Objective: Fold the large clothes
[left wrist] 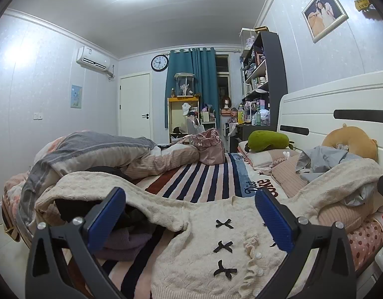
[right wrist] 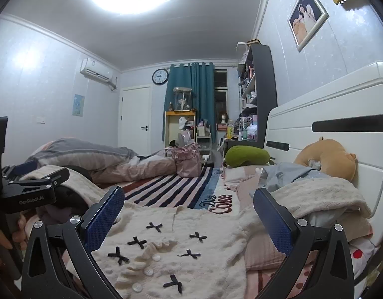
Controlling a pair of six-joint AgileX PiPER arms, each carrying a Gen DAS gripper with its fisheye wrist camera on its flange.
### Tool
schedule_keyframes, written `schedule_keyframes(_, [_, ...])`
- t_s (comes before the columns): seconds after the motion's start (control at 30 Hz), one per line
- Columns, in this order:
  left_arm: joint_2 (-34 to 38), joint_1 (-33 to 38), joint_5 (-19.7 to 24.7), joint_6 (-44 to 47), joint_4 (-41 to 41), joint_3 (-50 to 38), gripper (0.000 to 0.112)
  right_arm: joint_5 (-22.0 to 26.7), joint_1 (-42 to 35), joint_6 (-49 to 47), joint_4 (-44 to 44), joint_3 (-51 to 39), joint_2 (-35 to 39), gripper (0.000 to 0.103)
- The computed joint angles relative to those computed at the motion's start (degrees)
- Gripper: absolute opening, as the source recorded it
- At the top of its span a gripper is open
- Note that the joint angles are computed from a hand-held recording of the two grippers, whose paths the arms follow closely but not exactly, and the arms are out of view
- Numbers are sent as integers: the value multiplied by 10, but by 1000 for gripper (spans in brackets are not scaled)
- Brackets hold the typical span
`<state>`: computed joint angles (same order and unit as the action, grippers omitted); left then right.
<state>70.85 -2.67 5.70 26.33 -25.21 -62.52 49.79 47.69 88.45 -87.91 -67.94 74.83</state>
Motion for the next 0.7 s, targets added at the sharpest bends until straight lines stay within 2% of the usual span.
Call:
schedule_keyframes(0.07, [0,-3,-2,-25,25,0,102,1,1,4,-3,1,1,103])
schedule_keyframes(0.37, [-3,-5,0,-39,41,1,102,-2,-1,0,1,0,-1,103])
schedule_keyframes(0.47, [-2,-3,3,-20,21,0,102,-13,-8,17,-9,2,10,103])
schedule_keyframes(0.57, [-6,-6,6,-76,78,0,102,-9,-5,20,-12,-1,16,103])
schedule_keyframes(0.7, [-8,-6,9,-99,100,-1,102,-14,-8,16,-7,2,8,103])
